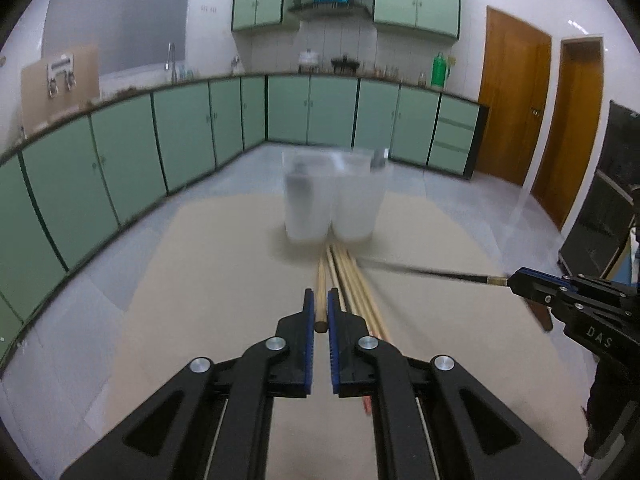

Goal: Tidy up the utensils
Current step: 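Carry both chopsticks up and drop them into the white holder with both tools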

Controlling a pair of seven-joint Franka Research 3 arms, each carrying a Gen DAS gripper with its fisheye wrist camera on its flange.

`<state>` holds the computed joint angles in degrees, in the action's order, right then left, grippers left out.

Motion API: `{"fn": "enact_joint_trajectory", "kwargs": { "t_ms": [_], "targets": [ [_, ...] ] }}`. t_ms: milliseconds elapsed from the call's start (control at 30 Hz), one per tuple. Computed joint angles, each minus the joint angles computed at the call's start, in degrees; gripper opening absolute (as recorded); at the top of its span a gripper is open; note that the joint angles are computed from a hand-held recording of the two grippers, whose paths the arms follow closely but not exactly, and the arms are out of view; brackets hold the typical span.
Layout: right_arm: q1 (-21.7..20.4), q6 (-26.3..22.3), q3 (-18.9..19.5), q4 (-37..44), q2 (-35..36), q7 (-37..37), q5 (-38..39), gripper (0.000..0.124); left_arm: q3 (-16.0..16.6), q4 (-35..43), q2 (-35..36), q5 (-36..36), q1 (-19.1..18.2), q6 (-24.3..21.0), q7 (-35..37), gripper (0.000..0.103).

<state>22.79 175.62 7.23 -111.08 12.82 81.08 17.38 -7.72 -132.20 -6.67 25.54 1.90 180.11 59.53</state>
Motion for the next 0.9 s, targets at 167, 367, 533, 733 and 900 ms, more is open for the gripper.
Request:
{"fn": "enact_joint_trajectory", "kwargs": {
  "t_ms": [167, 367, 533, 733, 900],
  "targets": [
    [-1.3, -2.3, 0.7, 5.5, 0.6, -2.8, 0.9, 0.006, 4.3, 2.8, 0.1, -8.3, -4.9, 1.2, 8.9, 0.006],
    [-2.1, -11.0, 0.6, 18.1, 5.5, -5.7, 1.0, 0.006, 8.4, 8.2, 3.3, -25.0, -11.1, 0.4, 26.3, 0.006],
    [-0.7, -16.5, -1.6, 28.1, 10.2, -4.0, -3.2, 0.006, 6.7, 13.7, 6.3, -37.2, -10.8, -2.8, 38.3, 0.006],
    [-1.0, -20.1, -1.8, 38.4, 14.3, -5.1, -3.8, 0.006, 2.1, 18.0, 7.8, -43.3, -6.8, -3.5, 45.5, 0.006],
    [-2.0, -22.2, -0.9, 47.7, 18.0, -6.3, -2.3, 0.006, -1.6, 22.8, 8.4, -51.2, -3.9, -3.4, 53.9, 0.006]
  ]
}}
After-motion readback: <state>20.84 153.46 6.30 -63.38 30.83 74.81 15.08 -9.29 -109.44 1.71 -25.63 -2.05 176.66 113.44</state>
